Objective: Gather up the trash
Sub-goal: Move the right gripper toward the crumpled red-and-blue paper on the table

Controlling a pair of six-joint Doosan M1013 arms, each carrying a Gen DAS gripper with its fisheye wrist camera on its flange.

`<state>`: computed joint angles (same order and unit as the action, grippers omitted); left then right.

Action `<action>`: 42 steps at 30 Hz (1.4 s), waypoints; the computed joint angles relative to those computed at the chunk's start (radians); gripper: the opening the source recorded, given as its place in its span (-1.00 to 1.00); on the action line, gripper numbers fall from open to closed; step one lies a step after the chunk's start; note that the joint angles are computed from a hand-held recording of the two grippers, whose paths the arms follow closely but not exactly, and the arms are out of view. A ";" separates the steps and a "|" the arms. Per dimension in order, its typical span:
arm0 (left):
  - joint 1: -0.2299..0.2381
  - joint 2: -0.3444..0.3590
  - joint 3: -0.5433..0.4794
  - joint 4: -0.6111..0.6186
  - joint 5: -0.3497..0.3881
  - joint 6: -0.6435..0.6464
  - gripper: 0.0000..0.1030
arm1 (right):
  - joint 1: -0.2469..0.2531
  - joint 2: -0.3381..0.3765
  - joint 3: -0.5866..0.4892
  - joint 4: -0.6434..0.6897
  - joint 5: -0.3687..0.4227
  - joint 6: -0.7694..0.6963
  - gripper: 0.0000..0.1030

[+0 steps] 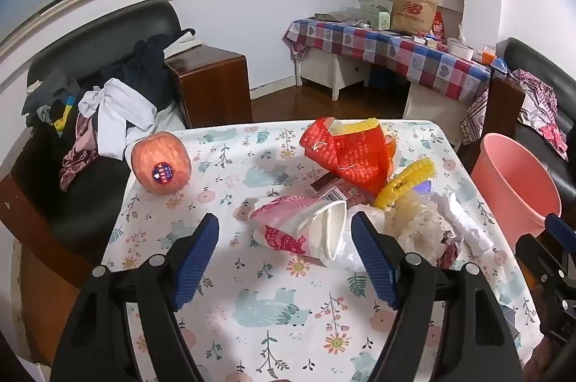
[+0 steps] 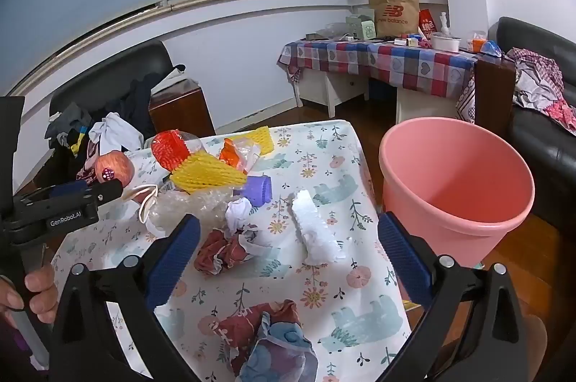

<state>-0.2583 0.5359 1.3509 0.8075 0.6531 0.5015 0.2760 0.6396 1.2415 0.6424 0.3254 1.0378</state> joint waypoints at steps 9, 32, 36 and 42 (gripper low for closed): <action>0.000 -0.001 0.002 0.001 -0.006 -0.004 0.45 | 0.001 -0.003 0.007 0.012 -0.017 -0.014 0.93; 0.000 -0.014 0.018 0.026 -0.047 -0.048 0.45 | 0.001 -0.025 0.044 0.057 -0.140 -0.035 0.93; 0.000 -0.014 0.018 0.029 -0.047 -0.049 0.45 | 0.002 -0.023 0.043 0.030 -0.143 -0.002 0.93; 0.000 -0.015 0.016 0.027 -0.047 -0.048 0.45 | 0.001 -0.022 0.043 0.038 -0.144 -0.011 0.93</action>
<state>-0.2585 0.5212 1.3669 0.8343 0.6060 0.4540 0.2769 0.6174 1.2850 0.6799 0.1815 1.0272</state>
